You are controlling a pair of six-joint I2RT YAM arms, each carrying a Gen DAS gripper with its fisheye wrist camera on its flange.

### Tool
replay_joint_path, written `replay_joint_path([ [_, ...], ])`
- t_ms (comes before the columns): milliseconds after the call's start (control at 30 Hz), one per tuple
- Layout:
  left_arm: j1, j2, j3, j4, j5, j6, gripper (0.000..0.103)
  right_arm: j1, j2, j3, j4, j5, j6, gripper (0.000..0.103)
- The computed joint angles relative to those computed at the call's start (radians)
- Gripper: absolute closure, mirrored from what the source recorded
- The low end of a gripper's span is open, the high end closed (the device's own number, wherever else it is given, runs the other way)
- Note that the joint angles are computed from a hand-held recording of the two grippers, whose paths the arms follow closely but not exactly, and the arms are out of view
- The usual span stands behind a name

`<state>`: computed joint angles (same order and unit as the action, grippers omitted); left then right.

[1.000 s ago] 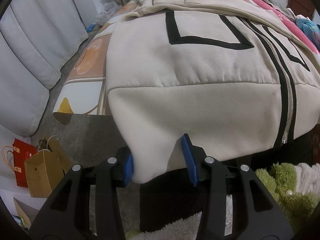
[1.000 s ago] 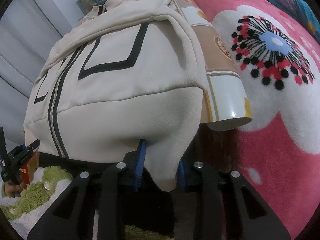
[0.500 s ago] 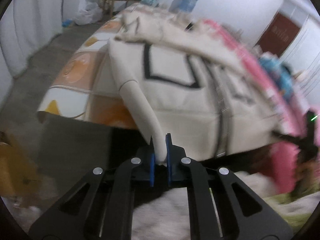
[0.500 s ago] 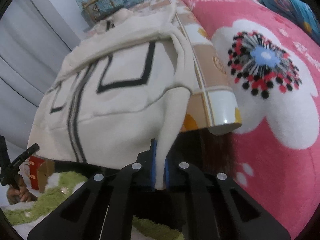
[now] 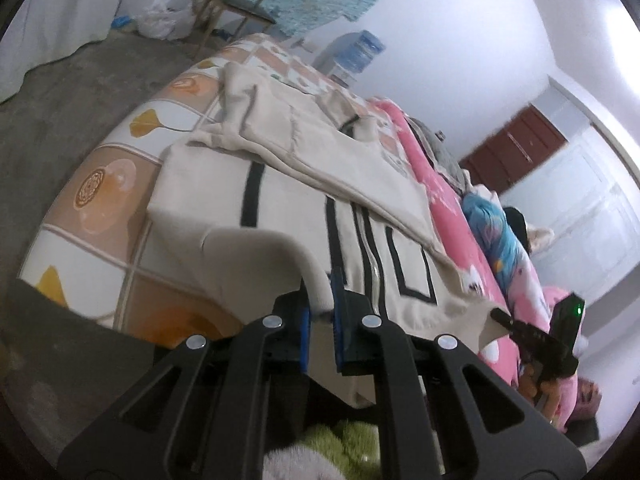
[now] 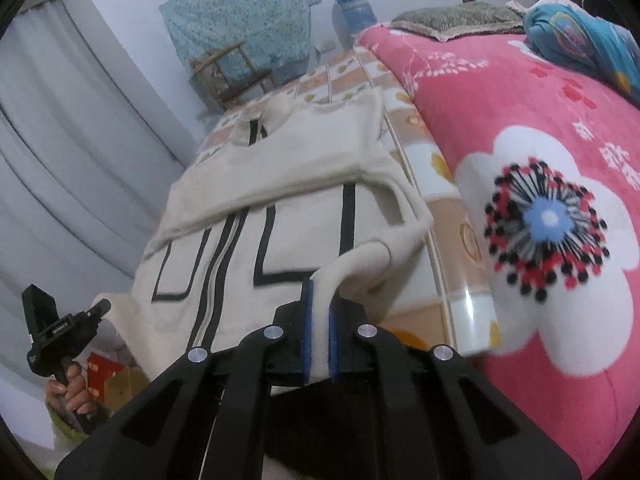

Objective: Fold large clothes
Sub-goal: 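Lift the hem with both tools and fold it over the body toward the collar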

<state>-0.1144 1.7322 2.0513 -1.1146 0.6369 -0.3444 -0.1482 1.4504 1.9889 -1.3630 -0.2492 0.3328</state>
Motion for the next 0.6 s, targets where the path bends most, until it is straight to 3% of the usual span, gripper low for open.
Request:
replay_joint_path([
  [267,0.04,0.15,0.174,-0.006,0.011,-0.065,0.095,0.005,0.085,0.002,0.131,0.008,0.07,0.096],
  [600,0.025,0.324,0.423,-0.072,-0.048,-0.08,0.095,-0.003,0.253,0.15,0.14,0.004,0.075,0.096],
])
